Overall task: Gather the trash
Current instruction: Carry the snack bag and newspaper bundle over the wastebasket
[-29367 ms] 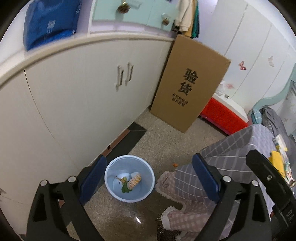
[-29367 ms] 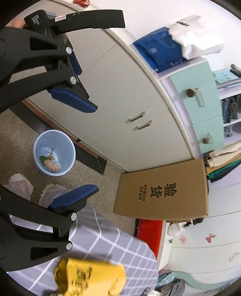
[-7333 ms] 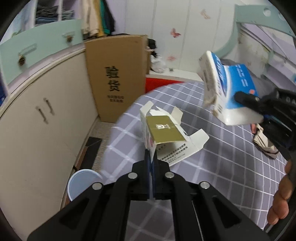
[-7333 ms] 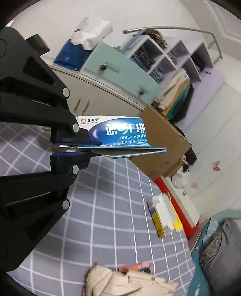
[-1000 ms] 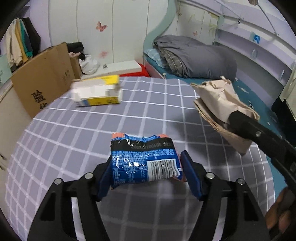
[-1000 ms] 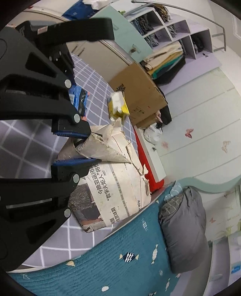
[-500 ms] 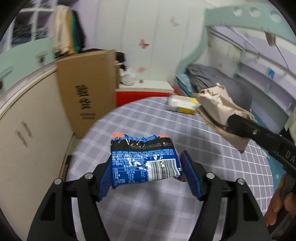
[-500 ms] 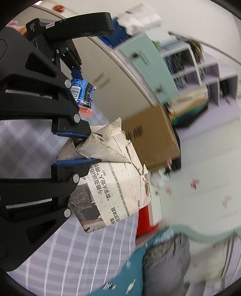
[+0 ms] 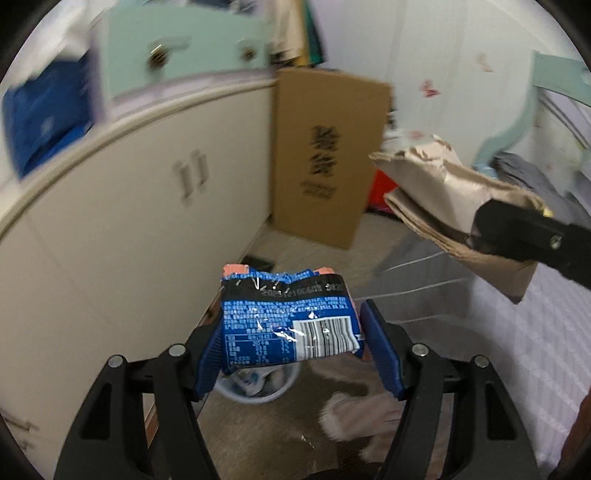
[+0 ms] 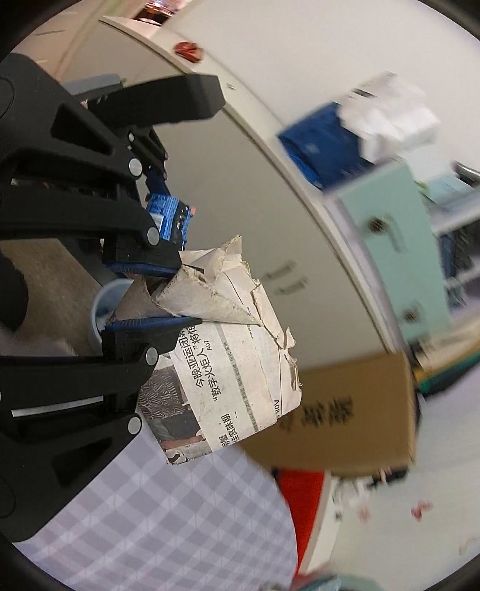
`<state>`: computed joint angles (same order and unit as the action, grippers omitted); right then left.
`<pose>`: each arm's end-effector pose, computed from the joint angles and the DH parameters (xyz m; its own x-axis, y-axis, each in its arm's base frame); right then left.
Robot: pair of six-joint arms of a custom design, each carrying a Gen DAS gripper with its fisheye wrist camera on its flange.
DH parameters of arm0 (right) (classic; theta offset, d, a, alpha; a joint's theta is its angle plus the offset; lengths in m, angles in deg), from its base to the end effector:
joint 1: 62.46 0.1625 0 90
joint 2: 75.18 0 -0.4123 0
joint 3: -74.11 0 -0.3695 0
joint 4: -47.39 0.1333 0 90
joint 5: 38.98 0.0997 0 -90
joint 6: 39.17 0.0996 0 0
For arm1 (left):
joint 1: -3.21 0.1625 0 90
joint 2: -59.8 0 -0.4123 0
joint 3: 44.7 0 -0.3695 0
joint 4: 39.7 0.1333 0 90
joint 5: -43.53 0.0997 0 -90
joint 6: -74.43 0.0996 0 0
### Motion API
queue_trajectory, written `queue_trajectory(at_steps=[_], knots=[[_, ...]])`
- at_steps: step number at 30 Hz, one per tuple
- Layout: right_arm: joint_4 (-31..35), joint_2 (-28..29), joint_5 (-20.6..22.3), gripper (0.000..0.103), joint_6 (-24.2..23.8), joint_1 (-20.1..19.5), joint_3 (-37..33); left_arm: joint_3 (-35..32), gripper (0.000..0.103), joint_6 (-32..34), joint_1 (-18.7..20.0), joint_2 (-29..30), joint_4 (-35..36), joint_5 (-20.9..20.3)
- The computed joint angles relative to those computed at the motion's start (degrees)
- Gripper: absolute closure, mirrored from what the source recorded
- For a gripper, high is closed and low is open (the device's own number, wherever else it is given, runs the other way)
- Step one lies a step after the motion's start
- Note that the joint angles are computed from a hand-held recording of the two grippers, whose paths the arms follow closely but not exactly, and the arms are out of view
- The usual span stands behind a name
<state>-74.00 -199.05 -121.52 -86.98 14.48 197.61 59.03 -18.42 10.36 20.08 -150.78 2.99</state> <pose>0.0800 -0.3024 0.4757 -0.8014 -0.5079 0.3159 -0.5981 0.6729 -0.4353 -0.4780 -0.2706 -0.0215 -0.7471 -0.1263 -0.6526 0.3960 0.7039 -0.5896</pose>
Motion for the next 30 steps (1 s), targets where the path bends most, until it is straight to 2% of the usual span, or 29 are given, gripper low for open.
queue_trajectory(at_steps=[5, 10, 15, 17, 18, 19, 20, 24, 28, 30], knots=[[-5.9, 6.7, -5.9, 0.083, 4.8, 8.0, 5.8, 8.8, 0.036, -5.5, 2.0, -5.2, -1.3, -3.3], [-11.5, 14.1, -9.3, 0.083, 8.1, 10.2, 9.2, 13.1, 0.036, -8.4, 4.3, -7.6, -1.7, -4.7], [-16.1, 21.5, -11.6, 0.083, 9.2, 9.8, 10.7, 17.1, 0.035, -9.4, 6.4, -8.3, -5.7, -6.6], [-18.3, 24.6, -12.0, 0.077, 9.3, 9.0, 10.8, 18.0, 0.035, -9.4, 7.4, -8.2, -7.2, -7.2], [-19.1, 25.7, -11.9, 0.068, 9.1, 8.4, 10.8, 18.4, 0.035, -9.2, 7.9, -8.1, -7.9, -7.4], [-20.6, 27.5, -11.9, 0.049, 9.3, 7.6, 10.9, 18.7, 0.035, -8.9, 8.5, -8.0, -8.6, -7.5], [-22.6, 28.7, -12.1, 0.042, 9.8, 6.9, 11.3, 18.8, 0.035, -8.7, 8.8, -7.7, -9.1, -7.7], [-26.5, 30.8, -14.2, 0.04, 12.2, 5.2, 12.0, 18.7, 0.035, -7.4, 10.0, -6.7, -10.9, -7.5], [-30.1, 29.5, -16.8, 0.036, 10.8, 5.2, 13.6, 18.0, 0.035, -6.2, 10.3, -5.5, -12.3, -7.4], [-30.7, 28.5, -16.7, 0.035, 10.5, 4.8, 13.8, 17.1, 0.035, -5.0, 10.9, -4.6, -13.1, -7.2]])
